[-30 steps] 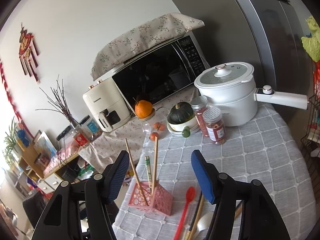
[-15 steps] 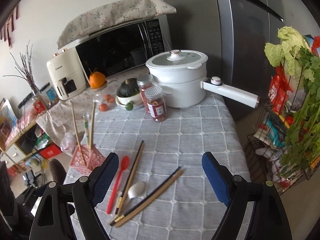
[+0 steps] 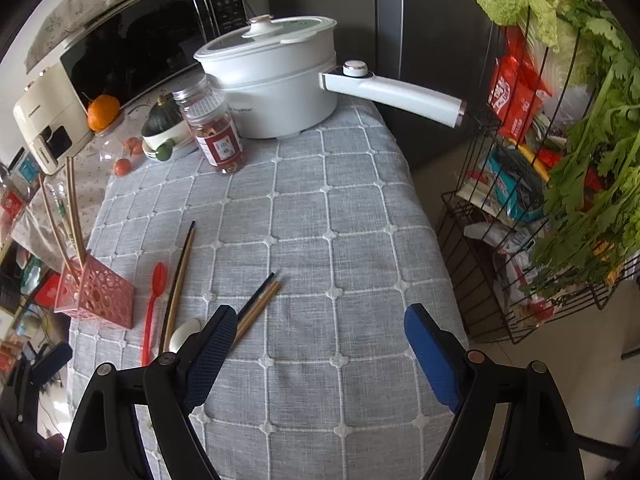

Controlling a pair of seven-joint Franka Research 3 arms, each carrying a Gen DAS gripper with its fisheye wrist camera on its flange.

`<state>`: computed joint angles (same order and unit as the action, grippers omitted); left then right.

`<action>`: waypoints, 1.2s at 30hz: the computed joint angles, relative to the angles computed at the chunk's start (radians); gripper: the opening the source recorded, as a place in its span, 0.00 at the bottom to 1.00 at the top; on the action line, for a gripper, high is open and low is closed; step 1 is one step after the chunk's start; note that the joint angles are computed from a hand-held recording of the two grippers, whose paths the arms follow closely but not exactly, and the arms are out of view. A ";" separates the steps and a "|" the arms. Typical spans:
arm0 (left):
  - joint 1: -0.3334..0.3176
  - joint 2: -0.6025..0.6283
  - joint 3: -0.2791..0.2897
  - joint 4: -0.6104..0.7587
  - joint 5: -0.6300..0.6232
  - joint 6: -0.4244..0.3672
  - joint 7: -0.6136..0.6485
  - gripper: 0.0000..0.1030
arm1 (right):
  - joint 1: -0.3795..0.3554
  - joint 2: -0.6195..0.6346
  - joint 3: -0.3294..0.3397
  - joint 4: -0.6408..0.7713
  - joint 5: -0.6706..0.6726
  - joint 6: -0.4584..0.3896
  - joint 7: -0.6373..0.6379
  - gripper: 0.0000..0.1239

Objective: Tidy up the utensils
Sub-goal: 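Move the left tool back down to the remaining chopsticks beside the spoons, then grasp a wooden chopstick with the right tool while the left tool grasps another wooden chopstick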

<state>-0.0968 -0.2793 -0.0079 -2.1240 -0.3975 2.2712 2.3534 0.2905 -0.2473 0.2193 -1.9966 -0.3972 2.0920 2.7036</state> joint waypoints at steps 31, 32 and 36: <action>0.022 0.401 -0.171 0.352 0.219 -0.204 -0.212 0.14 | -0.026 0.018 -0.036 -0.035 0.096 -0.018 0.006 0.70; 0.025 0.401 -0.170 0.353 0.212 -0.198 -0.217 0.08 | -0.024 0.020 -0.038 -0.034 0.100 -0.016 0.004 0.70; 0.056 0.328 -0.155 0.284 0.099 -0.128 -0.152 0.08 | -0.020 0.032 -0.042 -0.028 0.112 -0.012 -0.007 0.70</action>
<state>-0.0404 0.0483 -0.1628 -1.8403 -0.2983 2.1435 2.2014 0.2708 -0.2149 0.1776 -2.0250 -0.2852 2.0798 2.6961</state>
